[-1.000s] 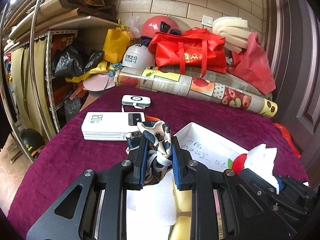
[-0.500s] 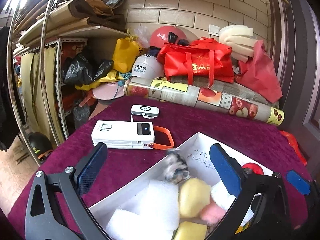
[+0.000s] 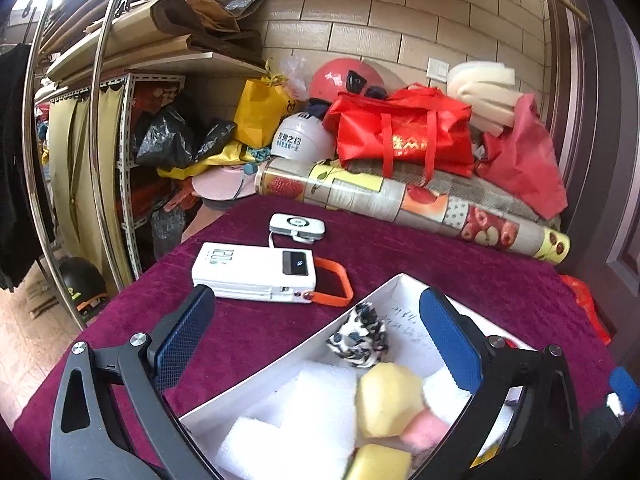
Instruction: Organize soft objects
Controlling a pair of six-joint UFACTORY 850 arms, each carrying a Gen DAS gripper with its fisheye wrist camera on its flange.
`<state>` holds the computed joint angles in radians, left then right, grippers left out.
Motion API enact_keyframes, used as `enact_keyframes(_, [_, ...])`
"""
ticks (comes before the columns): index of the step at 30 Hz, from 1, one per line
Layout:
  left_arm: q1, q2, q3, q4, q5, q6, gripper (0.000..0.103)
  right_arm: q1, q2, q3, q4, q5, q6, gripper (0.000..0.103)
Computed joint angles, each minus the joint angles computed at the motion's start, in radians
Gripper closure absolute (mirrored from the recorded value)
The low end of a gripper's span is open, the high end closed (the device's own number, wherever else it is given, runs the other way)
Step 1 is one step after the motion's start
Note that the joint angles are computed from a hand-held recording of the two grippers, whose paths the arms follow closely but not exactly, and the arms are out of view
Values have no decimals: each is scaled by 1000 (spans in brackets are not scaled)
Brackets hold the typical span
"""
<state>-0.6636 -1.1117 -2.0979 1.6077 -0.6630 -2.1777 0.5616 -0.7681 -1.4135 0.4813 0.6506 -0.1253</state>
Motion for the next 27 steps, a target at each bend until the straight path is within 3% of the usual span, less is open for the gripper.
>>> enact_keyframes(4, [-24,91,113,147,-25,-135,0,-10,72,130,-152,50,186,0])
enact_keyframes(7, [-55,176,226,234,-61,-182,0,3,123,208,-99,84,132,0])
enact_keyframes(9, [-70,232,294,236,-35,-158,0,19,159,262,-19,126,52,0])
enact_keyframes(13, [-105,317,407,192,7,-98,0,58,208,335,194,217,-95,0])
enact_keyframes(18, [-187,375,509,76,-136,-59,0,105,251,379,485,316,-255,0])
enact_keyframes(23, [-224,401,532,-48,-163,-2,0,102,320,473,459,334,-151,0])
enact_keyframes(27, [-245,416,547,-110,-138,42,0,115,361,536,453,361,-94,0])
